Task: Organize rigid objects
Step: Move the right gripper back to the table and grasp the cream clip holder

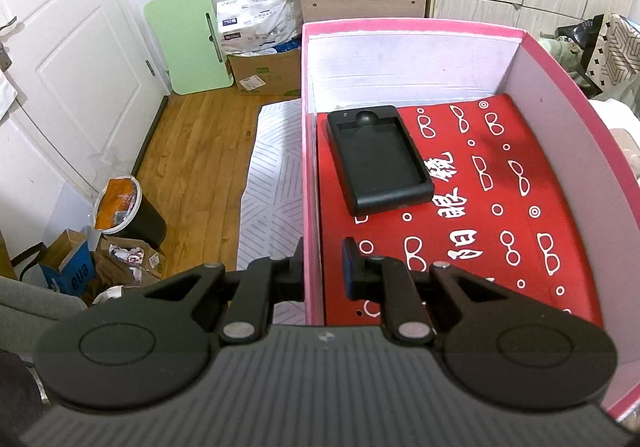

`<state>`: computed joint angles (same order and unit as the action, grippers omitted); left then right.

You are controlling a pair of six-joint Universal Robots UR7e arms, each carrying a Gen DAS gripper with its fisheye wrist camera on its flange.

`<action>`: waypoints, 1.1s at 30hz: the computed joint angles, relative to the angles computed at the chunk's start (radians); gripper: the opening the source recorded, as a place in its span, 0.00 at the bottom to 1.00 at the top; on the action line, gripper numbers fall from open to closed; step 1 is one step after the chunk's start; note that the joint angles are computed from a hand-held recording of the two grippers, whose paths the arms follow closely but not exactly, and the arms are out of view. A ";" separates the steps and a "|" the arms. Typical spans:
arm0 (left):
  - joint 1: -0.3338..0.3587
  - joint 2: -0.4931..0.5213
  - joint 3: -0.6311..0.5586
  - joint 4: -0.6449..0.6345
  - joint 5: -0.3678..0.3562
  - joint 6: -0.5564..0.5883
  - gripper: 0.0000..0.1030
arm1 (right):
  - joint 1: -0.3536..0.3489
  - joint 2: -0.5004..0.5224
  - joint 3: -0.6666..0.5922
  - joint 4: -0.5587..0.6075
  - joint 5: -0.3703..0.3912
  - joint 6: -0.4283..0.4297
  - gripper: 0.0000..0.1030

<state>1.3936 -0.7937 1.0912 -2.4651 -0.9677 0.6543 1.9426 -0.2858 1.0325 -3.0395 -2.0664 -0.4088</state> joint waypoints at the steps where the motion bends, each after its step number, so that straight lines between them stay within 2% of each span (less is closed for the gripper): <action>1: 0.000 0.001 -0.002 0.002 0.000 -0.002 0.14 | -0.004 -0.021 0.042 -0.035 -0.004 -0.013 0.86; 4: -0.002 0.002 0.000 -0.002 0.005 0.007 0.14 | -0.018 -0.075 0.163 -0.135 -0.012 -0.029 0.86; 9: -0.004 0.000 0.004 -0.004 0.010 0.012 0.14 | -0.053 -0.154 0.341 -0.195 -0.044 0.080 0.86; 12: -0.001 0.000 -0.002 0.007 -0.002 0.000 0.14 | -0.070 -0.157 0.432 -0.332 -0.063 0.044 0.86; 17: 0.003 0.000 -0.012 0.023 -0.015 -0.010 0.14 | -0.081 -0.137 0.479 -0.388 -0.175 0.000 0.86; 19: 0.002 0.000 -0.010 0.018 -0.010 -0.004 0.14 | -0.091 -0.146 0.501 -0.380 -0.173 -0.017 0.85; 22: 0.003 -0.001 -0.009 0.016 -0.010 -0.009 0.14 | -0.109 -0.173 0.538 -0.363 -0.106 -0.015 0.84; 23: 0.004 -0.002 -0.008 0.014 -0.014 -0.011 0.14 | -0.114 -0.178 0.546 -0.357 -0.085 -0.018 0.76; 24: 0.004 -0.003 -0.004 0.007 -0.017 -0.007 0.14 | -0.121 -0.186 0.563 -0.355 -0.066 -0.030 0.54; 26: 0.004 -0.003 -0.002 0.001 -0.015 -0.002 0.14 | -0.123 -0.179 0.560 -0.373 -0.072 -0.060 0.49; 29: 0.002 -0.005 0.003 -0.002 -0.015 -0.001 0.14 | -0.139 -0.190 0.565 -0.368 -0.029 -0.061 0.50; 30: 0.003 -0.005 0.002 -0.003 -0.014 0.000 0.14 | -0.141 -0.190 0.568 -0.369 -0.029 -0.075 0.54; 32: 0.003 -0.006 0.003 -0.001 -0.016 -0.004 0.14 | -0.135 -0.174 0.552 -0.361 -0.066 -0.117 0.65; 33: 0.003 -0.007 0.003 0.000 -0.017 -0.007 0.14 | -0.133 -0.166 0.545 -0.363 -0.081 -0.129 0.65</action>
